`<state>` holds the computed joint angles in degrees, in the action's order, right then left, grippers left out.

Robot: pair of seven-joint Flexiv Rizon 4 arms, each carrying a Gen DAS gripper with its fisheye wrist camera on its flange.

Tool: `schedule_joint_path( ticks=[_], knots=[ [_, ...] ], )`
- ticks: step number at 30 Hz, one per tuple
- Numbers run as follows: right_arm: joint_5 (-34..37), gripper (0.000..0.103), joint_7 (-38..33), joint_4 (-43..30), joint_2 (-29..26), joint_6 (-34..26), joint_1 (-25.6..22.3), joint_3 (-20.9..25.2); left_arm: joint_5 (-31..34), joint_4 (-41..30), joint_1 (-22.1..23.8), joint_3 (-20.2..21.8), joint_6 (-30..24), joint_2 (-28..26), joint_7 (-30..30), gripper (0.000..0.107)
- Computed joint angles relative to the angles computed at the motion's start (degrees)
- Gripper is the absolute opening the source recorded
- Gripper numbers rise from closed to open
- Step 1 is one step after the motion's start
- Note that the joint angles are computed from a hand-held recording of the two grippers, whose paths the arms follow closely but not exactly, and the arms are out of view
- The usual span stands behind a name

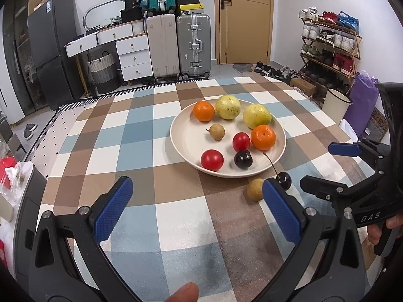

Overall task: Organize fruits
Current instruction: 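Withdraw both grippers and move the right gripper to the dark cherries, then grasp the cherries with the right gripper while the left gripper grasps the small brown pear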

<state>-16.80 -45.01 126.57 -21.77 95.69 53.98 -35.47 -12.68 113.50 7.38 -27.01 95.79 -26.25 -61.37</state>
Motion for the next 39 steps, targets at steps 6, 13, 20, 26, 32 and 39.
schedule_joint_path(
  ticks=[6, 13, 20, 26, 32, 39],
  knots=[
    [-2.9, 0.103, -0.2, -1.7, -0.2, -2.9, -6.6, 7.3, -0.2, -0.8, -1.3, 1.2, -1.1, -1.0, 0.2, 0.103],
    [-7.3, 0.102, 1.4, -3.0, -1.0, -4.4, -12.2, 12.9, -0.7, -1.6, -2.4, 2.0, -2.0, -2.0, 1.0, 0.103],
    [-11.8, 0.093, 5.4, -3.3, -1.9, -4.4, -12.2, 11.4, -1.2, -2.3, -3.7, 2.8, -2.8, -2.8, 2.0, 0.103],
    [-13.9, 0.087, 5.1, -4.8, -2.5, -5.5, -16.6, 16.0, -1.7, -2.9, -4.7, 3.6, -3.7, -3.3, 3.0, 0.103],
    [-14.9, 0.077, 4.2, -6.1, -3.2, -6.1, -20.0, 20.1, -2.2, -3.4, -5.6, 4.3, -4.3, -3.5, 3.7, 0.103],
    [-14.4, 0.058, 3.1, -7.2, -3.9, -5.7, -22.6, 23.1, -2.8, -3.7, -6.4, 5.1, -4.7, -3.8, 4.0, 0.103]
  ],
)
